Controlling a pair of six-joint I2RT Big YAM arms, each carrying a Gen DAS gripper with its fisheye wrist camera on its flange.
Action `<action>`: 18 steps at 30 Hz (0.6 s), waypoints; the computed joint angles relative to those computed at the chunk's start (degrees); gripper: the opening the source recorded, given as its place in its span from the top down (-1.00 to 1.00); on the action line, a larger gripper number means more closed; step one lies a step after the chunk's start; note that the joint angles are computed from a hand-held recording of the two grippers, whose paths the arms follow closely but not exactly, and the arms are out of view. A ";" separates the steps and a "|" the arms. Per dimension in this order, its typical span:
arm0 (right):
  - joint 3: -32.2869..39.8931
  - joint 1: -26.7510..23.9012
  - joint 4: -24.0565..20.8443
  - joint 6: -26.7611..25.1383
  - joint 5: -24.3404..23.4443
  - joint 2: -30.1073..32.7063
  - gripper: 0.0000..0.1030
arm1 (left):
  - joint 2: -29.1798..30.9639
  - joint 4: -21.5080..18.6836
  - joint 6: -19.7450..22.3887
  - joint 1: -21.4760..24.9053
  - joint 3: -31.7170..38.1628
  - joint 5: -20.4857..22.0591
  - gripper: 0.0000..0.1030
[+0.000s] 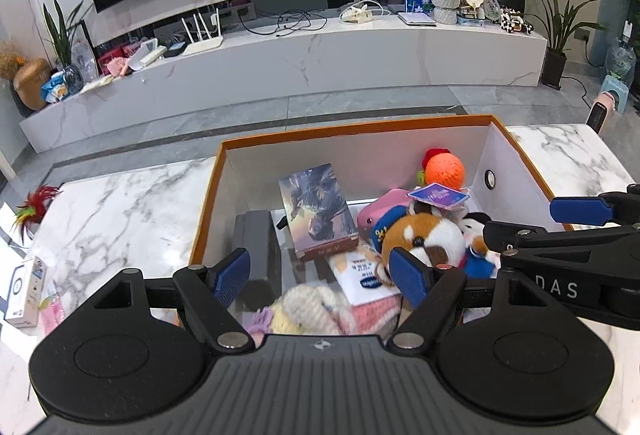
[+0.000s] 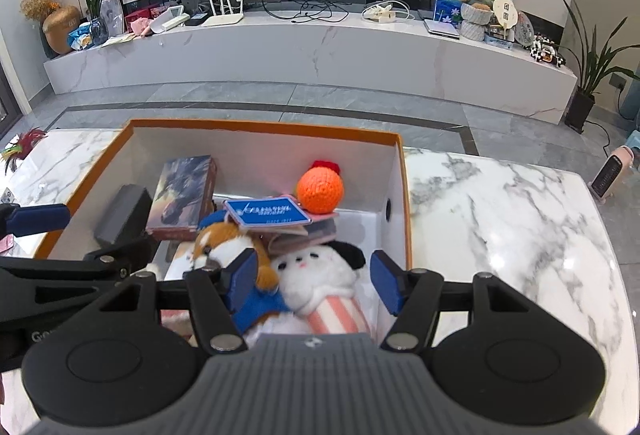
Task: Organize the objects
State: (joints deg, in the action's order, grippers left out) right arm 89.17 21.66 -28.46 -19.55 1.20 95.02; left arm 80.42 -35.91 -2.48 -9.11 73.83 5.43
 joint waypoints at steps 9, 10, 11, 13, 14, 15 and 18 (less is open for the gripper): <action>-12.38 0.63 9.47 0.80 2.05 -7.75 -0.34 | -6.61 4.29 -1.88 0.46 -7.82 -0.09 -0.75; -13.87 0.53 10.72 1.22 1.94 -8.53 -0.36 | -7.30 4.75 -2.63 0.74 -8.89 0.54 -0.75; -15.50 0.57 12.12 1.53 2.23 -9.37 -0.43 | -8.00 5.11 -3.26 1.01 -9.99 1.08 -0.75; -18.00 0.50 14.52 1.93 2.60 -10.48 -0.49 | -8.89 5.66 -4.14 1.54 -11.62 1.62 -0.75; -18.81 0.49 15.08 2.13 2.39 -10.83 -0.51 | -9.22 6.15 -4.43 1.76 -12.43 1.87 -0.75; -19.80 0.42 15.81 2.21 2.21 -11.22 -0.52 | -9.53 6.66 -4.44 2.05 -13.12 1.91 -0.75; -22.05 0.67 17.71 0.87 2.68 -11.98 -0.54 | -9.91 7.19 -3.93 1.88 -14.10 -0.02 -0.75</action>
